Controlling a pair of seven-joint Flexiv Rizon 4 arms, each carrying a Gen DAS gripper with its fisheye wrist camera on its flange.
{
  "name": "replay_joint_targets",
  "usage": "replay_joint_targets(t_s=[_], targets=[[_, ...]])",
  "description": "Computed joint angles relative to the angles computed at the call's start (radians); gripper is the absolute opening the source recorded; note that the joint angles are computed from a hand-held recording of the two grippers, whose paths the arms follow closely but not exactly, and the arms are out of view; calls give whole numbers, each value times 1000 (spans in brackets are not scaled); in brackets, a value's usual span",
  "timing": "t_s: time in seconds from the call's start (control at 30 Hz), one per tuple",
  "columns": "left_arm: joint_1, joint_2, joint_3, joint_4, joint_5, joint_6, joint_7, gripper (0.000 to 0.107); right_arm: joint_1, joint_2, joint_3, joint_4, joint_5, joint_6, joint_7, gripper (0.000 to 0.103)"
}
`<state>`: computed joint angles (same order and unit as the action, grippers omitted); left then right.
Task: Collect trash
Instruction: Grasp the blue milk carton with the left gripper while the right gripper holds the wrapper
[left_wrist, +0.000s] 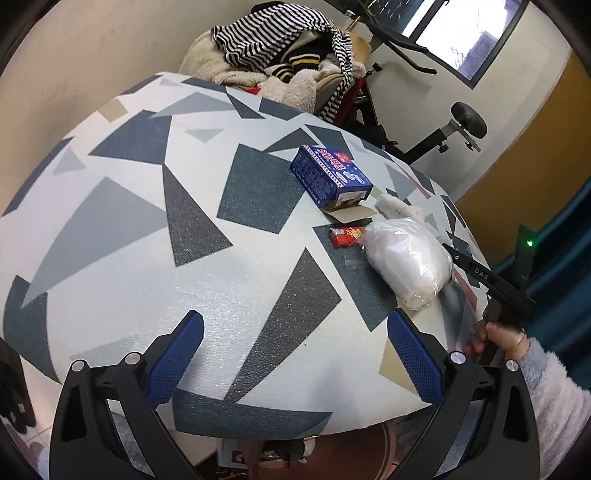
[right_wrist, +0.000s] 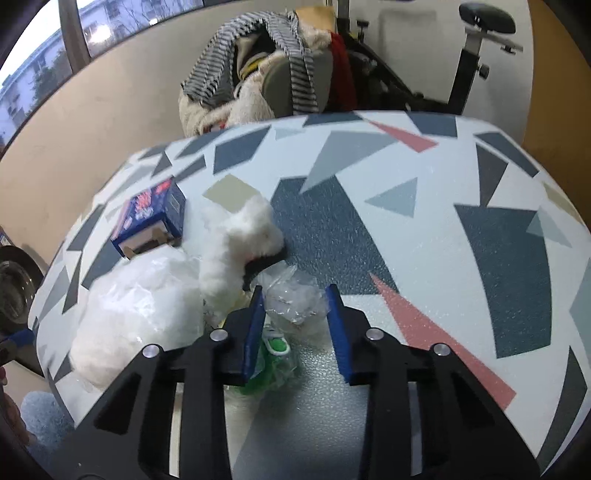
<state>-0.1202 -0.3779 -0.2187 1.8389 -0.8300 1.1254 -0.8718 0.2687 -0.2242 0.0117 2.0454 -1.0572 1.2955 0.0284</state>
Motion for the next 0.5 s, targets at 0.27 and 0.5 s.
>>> replay_joint_targets(t_s=[0.27,0.5], targets=[[5,-62,-14,-97,2,-41,-70,97,-46,24,-8,24,-260,2,300,33],[-37,-222,2,-364,187,-144,-142,97,-70,23,11,16,-227,15,212,33]])
